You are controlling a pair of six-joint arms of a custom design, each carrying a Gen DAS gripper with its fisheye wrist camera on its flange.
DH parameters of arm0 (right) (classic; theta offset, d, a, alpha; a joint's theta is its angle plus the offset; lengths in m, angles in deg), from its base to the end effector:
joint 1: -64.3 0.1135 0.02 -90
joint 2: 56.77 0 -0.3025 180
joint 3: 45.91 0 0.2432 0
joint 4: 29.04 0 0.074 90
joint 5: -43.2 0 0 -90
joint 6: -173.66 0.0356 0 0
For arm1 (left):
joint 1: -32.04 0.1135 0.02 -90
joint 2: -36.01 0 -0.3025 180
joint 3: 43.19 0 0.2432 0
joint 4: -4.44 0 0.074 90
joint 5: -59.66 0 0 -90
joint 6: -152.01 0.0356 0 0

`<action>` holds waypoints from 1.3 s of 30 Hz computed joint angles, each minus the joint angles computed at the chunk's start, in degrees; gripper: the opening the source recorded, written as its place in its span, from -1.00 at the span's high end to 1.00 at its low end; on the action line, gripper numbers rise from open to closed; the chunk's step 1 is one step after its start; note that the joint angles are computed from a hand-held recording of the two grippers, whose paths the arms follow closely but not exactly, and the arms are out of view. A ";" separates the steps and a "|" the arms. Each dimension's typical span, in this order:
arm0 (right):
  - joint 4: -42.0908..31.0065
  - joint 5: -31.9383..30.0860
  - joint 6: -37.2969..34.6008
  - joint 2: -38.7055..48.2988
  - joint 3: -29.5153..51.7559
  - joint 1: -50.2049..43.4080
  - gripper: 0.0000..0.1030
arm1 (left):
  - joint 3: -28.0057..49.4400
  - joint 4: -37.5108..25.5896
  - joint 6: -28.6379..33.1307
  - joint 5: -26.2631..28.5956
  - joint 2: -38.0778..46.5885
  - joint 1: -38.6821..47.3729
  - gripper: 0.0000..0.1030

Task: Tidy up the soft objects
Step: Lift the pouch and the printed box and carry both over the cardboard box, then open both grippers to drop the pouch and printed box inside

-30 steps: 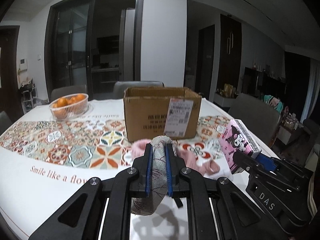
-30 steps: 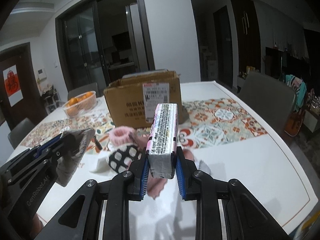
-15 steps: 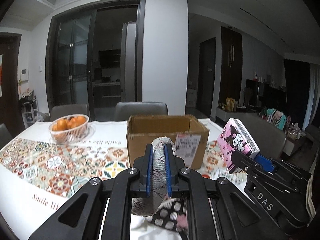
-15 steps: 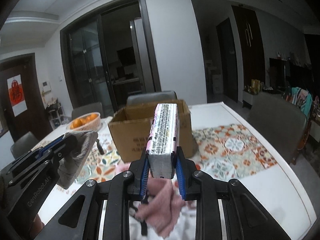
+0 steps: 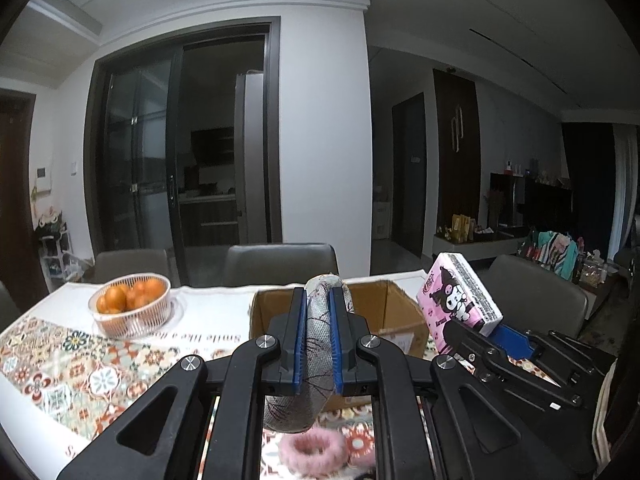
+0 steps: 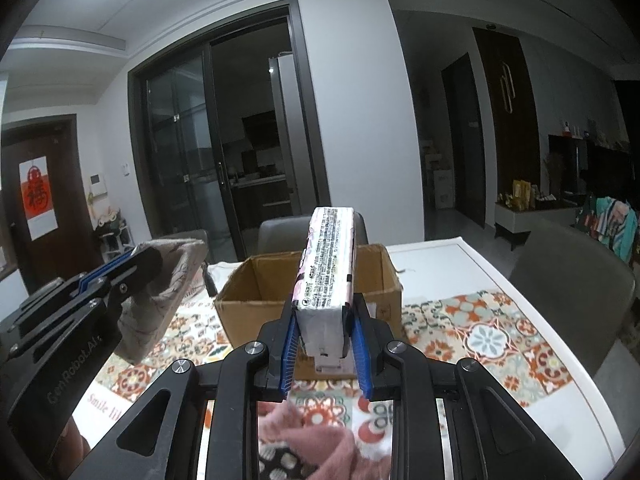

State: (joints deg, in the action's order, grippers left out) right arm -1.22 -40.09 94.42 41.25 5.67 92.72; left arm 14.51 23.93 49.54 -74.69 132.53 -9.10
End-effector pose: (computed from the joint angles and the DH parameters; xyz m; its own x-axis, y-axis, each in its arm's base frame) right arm 0.2952 0.1550 0.2019 -0.3459 0.0236 -0.9380 -0.3163 0.9382 0.1403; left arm 0.2707 -0.2034 0.2287 -0.2377 0.0026 -0.9713 -0.0795 0.9966 0.0222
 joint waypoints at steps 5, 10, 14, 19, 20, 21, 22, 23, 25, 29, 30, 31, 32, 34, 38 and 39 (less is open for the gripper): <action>-0.41 -1.35 -0.22 3.05 4.65 -1.43 0.50 | 3.60 1.43 2.92 2.77 2.65 3.10 0.76; -0.83 -2.82 -0.98 6.06 8.56 -2.99 0.50 | 6.70 2.42 4.63 5.93 5.41 6.07 0.76; -2.28 -3.42 -1.62 8.72 12.53 -3.29 0.50 | 9.42 3.14 5.45 7.82 8.23 8.13 0.76; -4.05 -4.30 -2.52 12.07 16.89 -4.02 0.50 | 13.73 2.53 6.55 10.44 12.09 10.92 0.76; -4.59 -4.35 -2.57 12.89 17.84 -4.16 0.50 | 14.76 1.98 6.45 11.19 12.98 11.54 0.76; -5.37 -4.55 -2.68 13.72 18.95 -4.22 0.50 | 15.80 1.08 6.38 11.76 13.54 11.90 0.76; -6.06 -4.73 -2.83 14.42 19.95 -4.35 0.50 | 17.01 -0.01 6.06 12.71 14.42 12.59 0.76; -6.99 -4.72 -3.05 15.53 21.44 -4.54 0.50 | 17.83 -0.60 5.86 13.52 15.09 13.18 0.76; -8.41 -4.97 -3.46 17.00 23.46 -4.79 0.50 | 19.94 -2.36 5.38 14.84 16.83 14.17 0.76; -12.66 -5.89 -3.76 20.06 28.25 -5.55 0.50 | 24.30 -6.82 4.33 17.42 19.75 16.21 0.76; -13.31 -6.07 -3.74 20.58 28.94 -5.71 0.50 | 25.27 -7.92 3.97 18.48 20.51 16.74 0.76; -14.16 -6.22 -3.86 21.11 29.79 -5.82 0.50 | 25.80 -8.44 3.66 18.74 21.01 16.96 0.76; -15.23 -6.18 -4.00 21.92 30.87 -5.96 0.50 | 26.48 -9.19 3.54 19.15 21.63 17.27 0.76; -17.34 -6.33 -4.35 23.05 33.15 -6.07 0.50 | 27.42 -10.26 3.47 19.37 22.52 17.48 0.76; -21.87 -6.42 -4.76 25.39 37.20 -6.19 0.49 | 28.56 -11.96 2.74 20.13 23.68 17.95 0.73; -22.45 -6.75 -4.67 25.65 37.62 -6.31 0.49 | 28.80 -12.47 2.58 20.43 23.63 18.13 0.73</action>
State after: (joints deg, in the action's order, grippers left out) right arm -23.67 -46.84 89.75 66.89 43.29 86.40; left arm 43.32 11.45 52.12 -54.26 156.16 9.03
